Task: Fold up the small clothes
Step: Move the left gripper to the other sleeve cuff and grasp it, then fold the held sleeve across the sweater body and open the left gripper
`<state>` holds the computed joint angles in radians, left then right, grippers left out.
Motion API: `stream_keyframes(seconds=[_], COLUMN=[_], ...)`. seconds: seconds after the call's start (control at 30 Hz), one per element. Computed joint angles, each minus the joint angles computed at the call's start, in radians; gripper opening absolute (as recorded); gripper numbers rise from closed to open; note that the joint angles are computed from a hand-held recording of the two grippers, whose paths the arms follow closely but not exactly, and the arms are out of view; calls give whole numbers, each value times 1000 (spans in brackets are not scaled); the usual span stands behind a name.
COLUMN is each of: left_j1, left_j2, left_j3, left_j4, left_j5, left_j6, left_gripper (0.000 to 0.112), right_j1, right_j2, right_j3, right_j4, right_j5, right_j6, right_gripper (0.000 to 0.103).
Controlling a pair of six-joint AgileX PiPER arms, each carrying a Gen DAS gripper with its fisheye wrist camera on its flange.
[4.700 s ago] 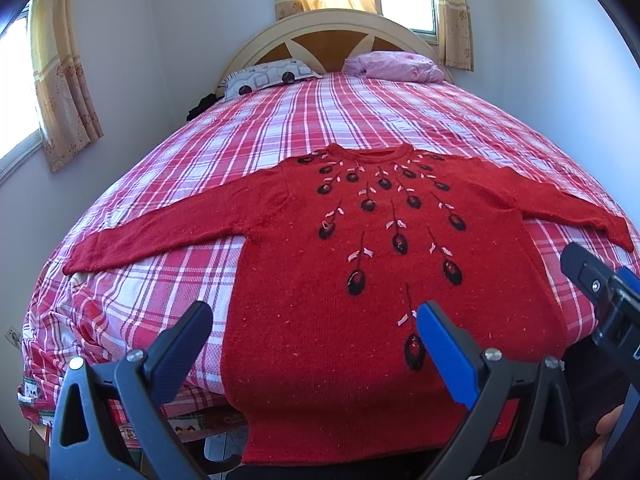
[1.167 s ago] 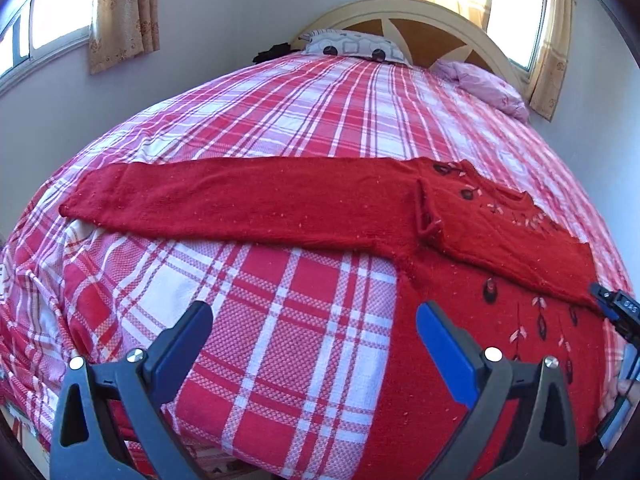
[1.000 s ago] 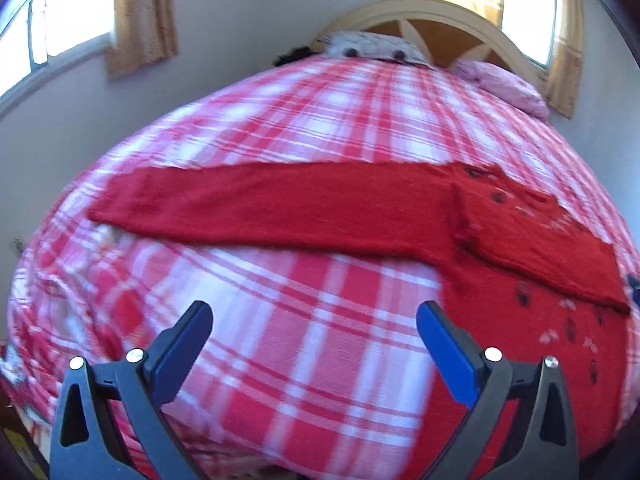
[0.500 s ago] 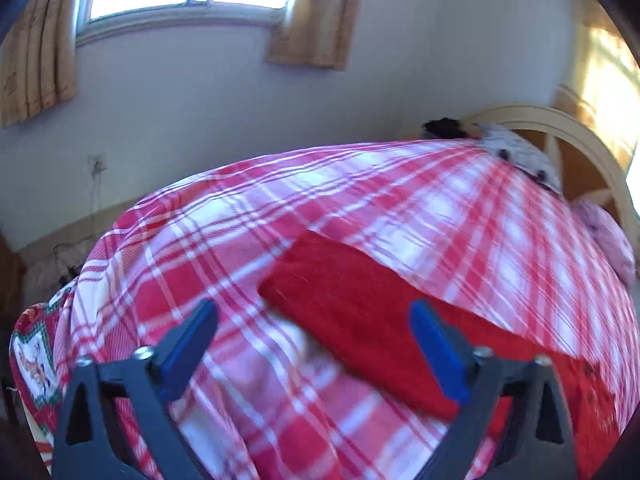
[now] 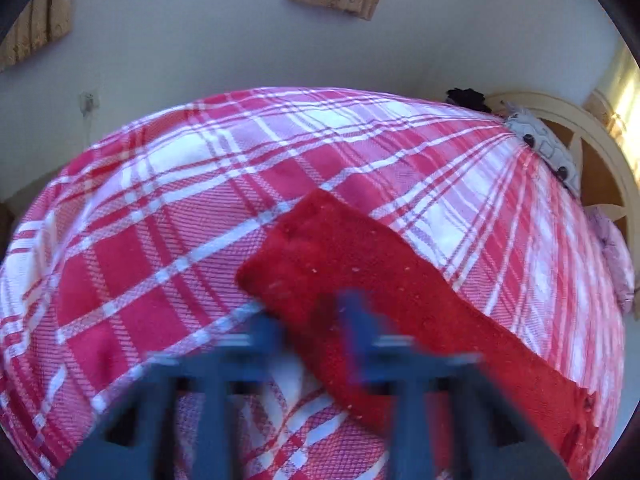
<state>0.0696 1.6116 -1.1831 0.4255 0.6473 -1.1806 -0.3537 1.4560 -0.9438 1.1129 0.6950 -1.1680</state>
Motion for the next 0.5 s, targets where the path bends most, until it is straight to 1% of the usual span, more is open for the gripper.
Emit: stream_keyframes(seconds=[0.03, 0.07, 0.23, 0.3, 0.37, 0.43, 0.5], left_j1=[22, 28, -12, -51, -111, -209, -305], left_j2=[1, 0, -13, -18, -18, -16, -12], left_j3=[5, 4, -12, -39, -89, -160, -213], left_j4=[-51, -62, 21, 91, 164, 261, 340], left_j5=[-30, -34, -20, 16, 70, 138, 187], left_j6=[43, 53, -13, -68, -108, -145, -163], left_gripper=[7, 6, 6, 6, 6, 6, 6], right_j1=[-3, -7, -37, -58, -81, -109, -136], right_j2=[-1, -2, -19, -21, -15, -4, 2], right_j3=[1, 3, 16, 21, 20, 15, 17], right_j4=[3, 7, 33, 42, 48, 54, 69], right_j5=[3, 6, 20, 21, 32, 46, 45], right_j6=[1, 0, -19, -21, -15, -5, -11], right_gripper=[54, 54, 54, 54, 54, 54, 54])
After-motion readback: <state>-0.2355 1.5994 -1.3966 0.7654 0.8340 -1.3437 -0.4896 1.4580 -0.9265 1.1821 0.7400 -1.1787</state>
